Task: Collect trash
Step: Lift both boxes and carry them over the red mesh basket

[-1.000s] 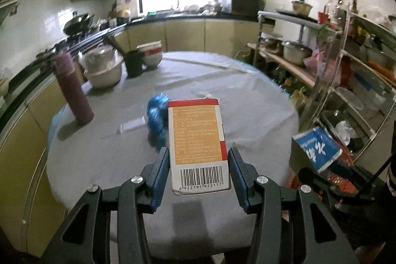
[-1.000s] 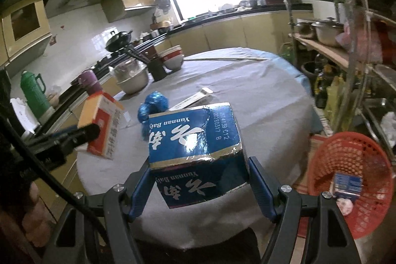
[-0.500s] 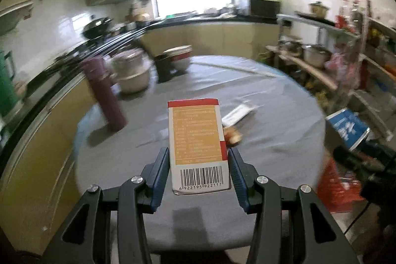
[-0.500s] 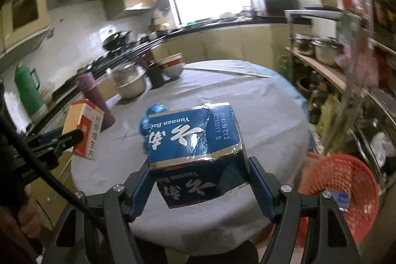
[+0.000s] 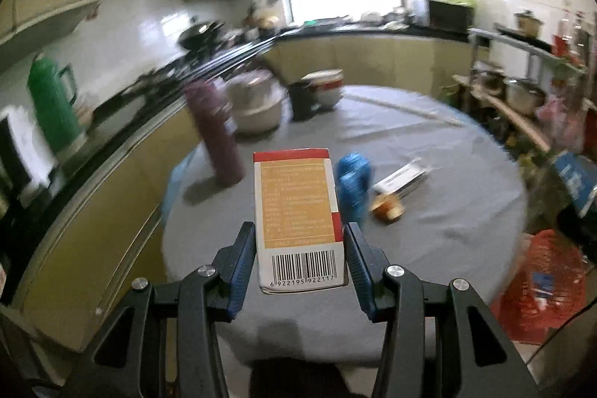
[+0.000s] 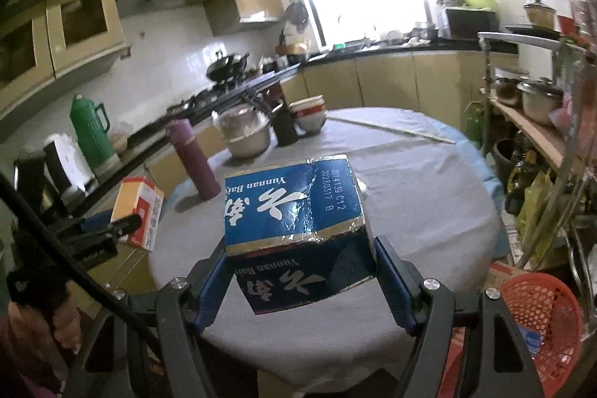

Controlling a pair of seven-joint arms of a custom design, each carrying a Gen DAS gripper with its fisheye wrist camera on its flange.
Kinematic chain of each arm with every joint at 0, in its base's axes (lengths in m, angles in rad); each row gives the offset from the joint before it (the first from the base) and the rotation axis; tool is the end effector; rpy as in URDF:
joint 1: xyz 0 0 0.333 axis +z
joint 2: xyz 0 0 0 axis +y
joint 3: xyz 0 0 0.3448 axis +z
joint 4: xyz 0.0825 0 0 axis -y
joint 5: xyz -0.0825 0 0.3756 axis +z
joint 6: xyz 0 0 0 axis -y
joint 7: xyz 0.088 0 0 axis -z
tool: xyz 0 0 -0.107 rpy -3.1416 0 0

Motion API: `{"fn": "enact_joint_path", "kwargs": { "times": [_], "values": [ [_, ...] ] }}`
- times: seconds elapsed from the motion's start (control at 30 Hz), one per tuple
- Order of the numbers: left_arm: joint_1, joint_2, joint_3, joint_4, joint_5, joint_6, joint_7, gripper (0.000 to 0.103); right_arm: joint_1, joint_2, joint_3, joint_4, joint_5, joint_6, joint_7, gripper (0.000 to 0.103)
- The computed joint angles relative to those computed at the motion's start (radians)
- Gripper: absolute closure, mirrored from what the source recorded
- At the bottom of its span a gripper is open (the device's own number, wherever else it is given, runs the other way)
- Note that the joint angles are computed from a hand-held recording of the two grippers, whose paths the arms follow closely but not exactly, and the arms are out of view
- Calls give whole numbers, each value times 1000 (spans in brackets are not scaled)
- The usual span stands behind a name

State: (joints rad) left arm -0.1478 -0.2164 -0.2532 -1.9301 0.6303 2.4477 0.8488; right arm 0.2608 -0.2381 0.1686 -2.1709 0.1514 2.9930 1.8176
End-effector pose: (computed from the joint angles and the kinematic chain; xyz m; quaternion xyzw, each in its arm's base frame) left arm 0.4814 -0.2213 0.6913 -0.6220 0.6444 -0.2594 0.3614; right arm 0.4697 0.2146 0.6539 -0.6298 0.5905 -0.1917 0.4669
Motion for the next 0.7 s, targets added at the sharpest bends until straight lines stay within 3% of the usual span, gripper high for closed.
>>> {"fn": "enact_joint_path", "kwargs": {
  "times": [0.1,0.27,0.37,0.5,0.63,0.7],
  "values": [
    [-30,44,-27,69,24,18,62,54,-21,-54,-14,-75,25,39,24,28],
    [-113,153,-41,197,-48,77,244,54,-178,-165,38,-203,2,50,152,28],
    [-171,238,-49,297,-240,90,439,54,-277,-255,59,-283,-6,31,232,28],
    [-225,317,-74,392,-387,93,607,54,-354,-364,39,-362,4,-11,304,28],
    [-260,391,-103,470,-505,87,745,53,-371,-438,-18,-420,45,-35,342,28],
    [-272,431,-114,507,-555,67,798,53,-330,-446,-74,-445,97,-17,346,28]
  ]
}}
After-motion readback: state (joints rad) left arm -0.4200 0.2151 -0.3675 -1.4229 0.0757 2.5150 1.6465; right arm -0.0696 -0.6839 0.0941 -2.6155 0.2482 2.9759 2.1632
